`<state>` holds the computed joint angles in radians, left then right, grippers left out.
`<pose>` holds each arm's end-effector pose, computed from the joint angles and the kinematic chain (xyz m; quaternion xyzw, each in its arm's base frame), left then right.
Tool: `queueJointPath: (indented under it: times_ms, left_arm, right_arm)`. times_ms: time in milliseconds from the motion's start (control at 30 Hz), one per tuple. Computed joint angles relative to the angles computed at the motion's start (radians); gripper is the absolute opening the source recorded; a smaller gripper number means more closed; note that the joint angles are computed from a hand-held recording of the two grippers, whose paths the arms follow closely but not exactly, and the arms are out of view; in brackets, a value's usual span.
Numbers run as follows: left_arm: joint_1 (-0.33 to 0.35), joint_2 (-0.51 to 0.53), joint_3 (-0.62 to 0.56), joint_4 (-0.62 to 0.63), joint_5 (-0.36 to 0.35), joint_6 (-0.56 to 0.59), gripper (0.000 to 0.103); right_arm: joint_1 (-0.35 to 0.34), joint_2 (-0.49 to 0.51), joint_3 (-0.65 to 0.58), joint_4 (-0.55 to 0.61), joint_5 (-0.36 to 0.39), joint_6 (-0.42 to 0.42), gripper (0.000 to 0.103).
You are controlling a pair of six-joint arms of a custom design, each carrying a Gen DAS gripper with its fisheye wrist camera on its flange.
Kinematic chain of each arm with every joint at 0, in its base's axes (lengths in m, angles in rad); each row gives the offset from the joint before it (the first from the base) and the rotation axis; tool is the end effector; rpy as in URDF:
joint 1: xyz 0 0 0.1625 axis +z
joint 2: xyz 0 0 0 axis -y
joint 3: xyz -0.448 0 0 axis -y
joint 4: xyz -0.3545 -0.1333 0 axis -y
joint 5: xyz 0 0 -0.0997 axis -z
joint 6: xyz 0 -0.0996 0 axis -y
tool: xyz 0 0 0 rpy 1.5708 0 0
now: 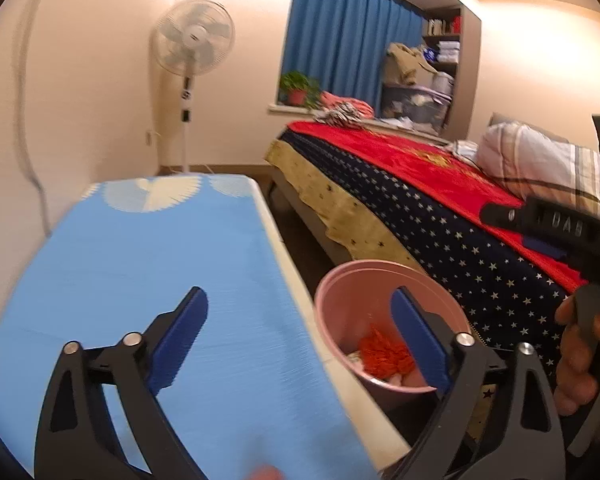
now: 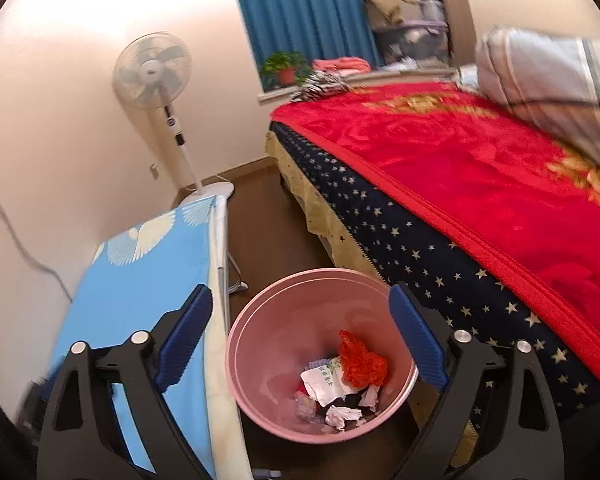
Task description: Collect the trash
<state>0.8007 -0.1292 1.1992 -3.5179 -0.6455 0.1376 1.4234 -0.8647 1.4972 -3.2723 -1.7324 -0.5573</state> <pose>-0.3515 -0.6681 -0.0524 0.1849 0.8113 -0.4868 0.2659 0.0116 -0.7203 0.3339 0.1343 -0.8481 0.4526 0.2404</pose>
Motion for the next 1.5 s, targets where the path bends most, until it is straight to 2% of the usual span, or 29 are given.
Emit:
queueJointPath:
  times_ms: [133, 200, 333, 500, 633, 900, 1000, 1500]
  left_arm:
    - [-0.033, -0.053, 0.131, -0.058, 0.071, -0.058, 0.095]
    - [-0.053, -0.072, 0.194, -0.076, 0.125, -0.111, 0.095]
    - [-0.088, -0.097, 0.281, -0.097, 0.206, -0.185, 0.095]
    - [-0.122, -0.124, 0.368, -0.093, 0.285, -0.259, 0.095]
    - [-0.109, -0.124, 0.385, -0.058, 0.290, -0.329, 0.095]
    - [-0.077, -0.102, 0.354, 0.008, 0.301, -0.402, 0.095]
    - [-0.074, -0.106, 0.361, 0.028, 0.292, -0.430, 0.095]
    - [-0.074, -0.099, 0.362, 0.019, 0.299, -0.427, 0.095]
  right_arm:
    - [0.012, -0.029, 0.099, -0.080, 0.017, -0.067, 0.098]
    - [0.015, -0.041, 0.158, -0.149, 0.016, -0.106, 0.098]
    - [0.006, -0.074, 0.253, -0.187, 0.029, -0.121, 0.098]
    - [0.014, -0.083, 0.338, -0.255, 0.020, -0.202, 0.098]
    - [0.025, -0.065, 0.365, -0.288, -0.009, -0.245, 0.098]
    - [0.028, -0.025, 0.334, -0.280, -0.079, -0.243, 0.098]
    - [0.028, -0.025, 0.333, -0.260, -0.078, -0.235, 0.098]
    - [0.035, -0.018, 0.334, -0.267, -0.070, -0.245, 0.098]
